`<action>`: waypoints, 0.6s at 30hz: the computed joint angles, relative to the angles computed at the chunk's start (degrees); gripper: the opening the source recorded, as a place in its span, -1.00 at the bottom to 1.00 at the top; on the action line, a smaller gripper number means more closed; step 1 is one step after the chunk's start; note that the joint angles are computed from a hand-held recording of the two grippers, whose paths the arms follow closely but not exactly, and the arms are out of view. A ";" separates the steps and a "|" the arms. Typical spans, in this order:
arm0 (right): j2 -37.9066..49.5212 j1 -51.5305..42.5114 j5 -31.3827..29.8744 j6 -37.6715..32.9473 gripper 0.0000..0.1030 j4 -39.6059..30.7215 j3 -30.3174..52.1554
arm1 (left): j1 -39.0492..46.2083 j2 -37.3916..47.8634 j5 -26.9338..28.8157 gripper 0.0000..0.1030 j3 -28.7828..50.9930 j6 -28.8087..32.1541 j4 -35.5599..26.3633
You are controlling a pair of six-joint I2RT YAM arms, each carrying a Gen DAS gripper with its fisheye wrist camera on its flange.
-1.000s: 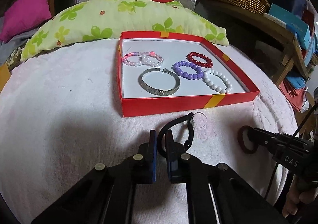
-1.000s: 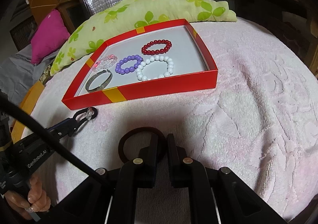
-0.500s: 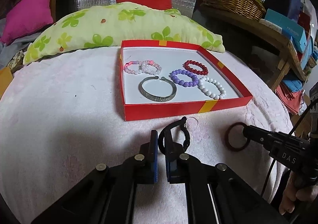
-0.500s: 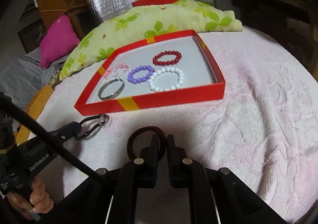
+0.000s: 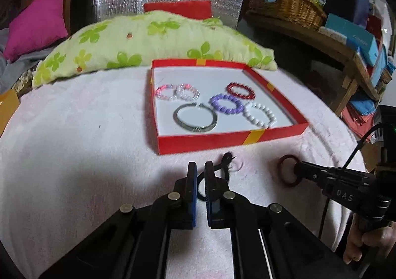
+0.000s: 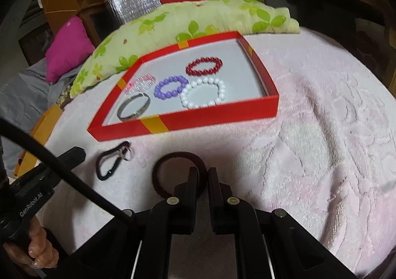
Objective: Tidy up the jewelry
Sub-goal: 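Carry the black hair tie toward the red box while the right tool carries the dark red tie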
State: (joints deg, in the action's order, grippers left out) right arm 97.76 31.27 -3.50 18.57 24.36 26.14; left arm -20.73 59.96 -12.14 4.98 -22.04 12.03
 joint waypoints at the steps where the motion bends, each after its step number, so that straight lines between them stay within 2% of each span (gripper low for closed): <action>1: 0.19 -0.15 -0.06 0.06 -0.83 -0.10 0.02 | 1.38 0.64 2.13 -0.88 0.01 0.43 0.58; 3: 0.53 -0.51 -0.55 0.17 -0.83 -0.37 0.33 | 2.50 0.55 4.36 -0.85 -0.14 0.31 0.88; 4: 0.72 -0.53 -0.52 0.06 -0.83 -0.39 0.44 | 2.70 0.61 4.82 -0.64 -0.11 0.20 0.99; 5: 0.79 -0.44 -0.36 0.00 -0.83 -0.41 0.47 | 2.27 0.83 4.42 -0.24 -0.10 0.05 1.21; 7: 0.88 -0.25 0.04 -0.27 -0.81 -0.49 0.51 | -0.06 1.85 0.50 0.18 0.06 -0.76 1.70; 9: 0.96 -0.33 -0.08 -0.25 -0.81 -0.53 0.58 | -1.44 4.29 -1.22 0.18 0.37 -0.08 3.58; 12: 1.23 -0.41 -0.21 -0.32 -0.81 -0.66 0.78 | -0.99 10.12 2.01 0.19 1.78 1.58 7.21; 18: 1.38 -0.05 0.31 -0.78 -0.81 -0.68 0.89 | -0.52 19.97 3.52 0.22 4.77 2.33 10.61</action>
